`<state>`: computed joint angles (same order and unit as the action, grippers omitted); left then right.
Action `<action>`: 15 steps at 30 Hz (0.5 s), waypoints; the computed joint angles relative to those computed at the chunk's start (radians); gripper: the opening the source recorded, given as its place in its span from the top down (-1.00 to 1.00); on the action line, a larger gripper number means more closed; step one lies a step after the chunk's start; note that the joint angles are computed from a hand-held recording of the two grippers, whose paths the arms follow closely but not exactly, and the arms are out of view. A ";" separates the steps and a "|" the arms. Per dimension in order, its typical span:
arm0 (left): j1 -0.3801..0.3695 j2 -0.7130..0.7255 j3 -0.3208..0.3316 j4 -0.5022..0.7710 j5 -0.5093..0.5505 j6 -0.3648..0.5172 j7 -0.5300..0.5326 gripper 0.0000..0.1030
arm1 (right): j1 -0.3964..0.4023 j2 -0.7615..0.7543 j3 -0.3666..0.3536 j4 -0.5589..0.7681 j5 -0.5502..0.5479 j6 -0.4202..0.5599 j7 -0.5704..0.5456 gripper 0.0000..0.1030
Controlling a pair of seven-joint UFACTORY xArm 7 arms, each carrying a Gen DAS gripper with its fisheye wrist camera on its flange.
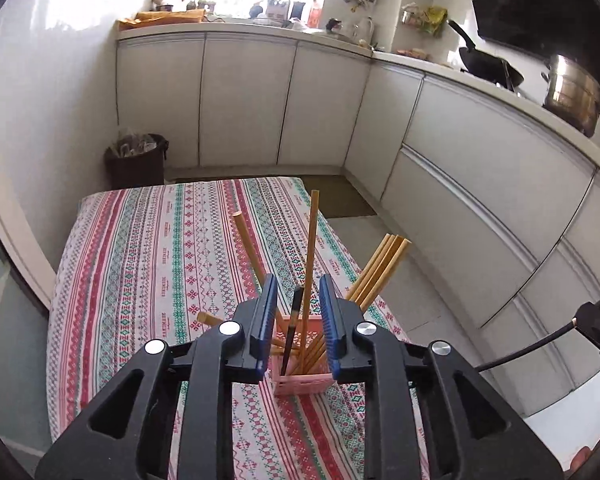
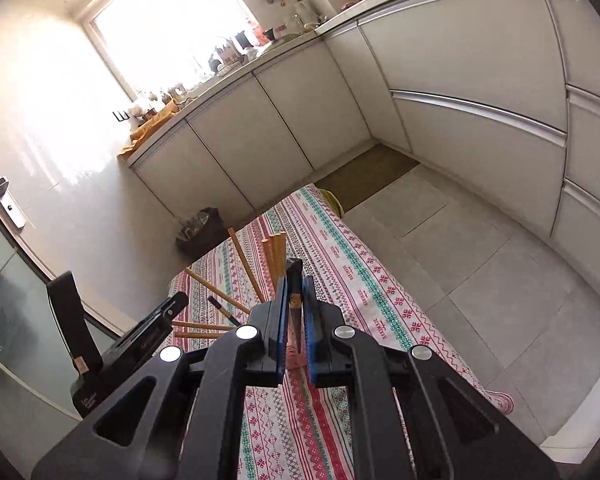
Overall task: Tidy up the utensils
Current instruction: 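Lower both black chopsticks into the pink cup and open both grippers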
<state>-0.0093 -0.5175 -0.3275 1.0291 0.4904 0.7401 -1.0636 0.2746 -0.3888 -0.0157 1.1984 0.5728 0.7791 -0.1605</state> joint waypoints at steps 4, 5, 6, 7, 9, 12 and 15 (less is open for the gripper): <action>0.079 -0.198 -0.045 -0.103 0.057 -0.067 -0.158 -0.13 | 0.020 0.033 0.021 0.046 0.004 -0.017 -0.011 0.86; 0.108 -0.245 -0.062 -0.119 0.067 -0.067 -0.185 -0.25 | 0.025 0.045 0.032 0.055 -0.001 -0.031 -0.013 0.86; 0.135 -0.288 -0.076 -0.133 0.075 -0.060 -0.203 -0.34 | 0.030 0.056 0.045 0.062 -0.008 -0.049 -0.014 0.86; 0.156 -0.318 -0.084 -0.140 0.077 -0.053 -0.207 -0.34 | 0.035 0.070 0.057 0.071 -0.017 -0.065 -0.013 0.86; 0.175 -0.358 -0.085 -0.157 0.064 -0.031 -0.190 -0.34 | 0.044 0.100 0.082 0.084 -0.043 -0.098 -0.010 0.86; 0.183 -0.391 -0.062 -0.200 0.025 -0.023 -0.169 -0.34 | 0.054 0.147 0.114 0.097 -0.093 -0.135 0.006 0.86; 0.185 -0.406 -0.042 -0.229 -0.017 -0.013 -0.151 -0.33 | 0.062 0.192 0.138 0.104 -0.143 -0.152 0.028 0.86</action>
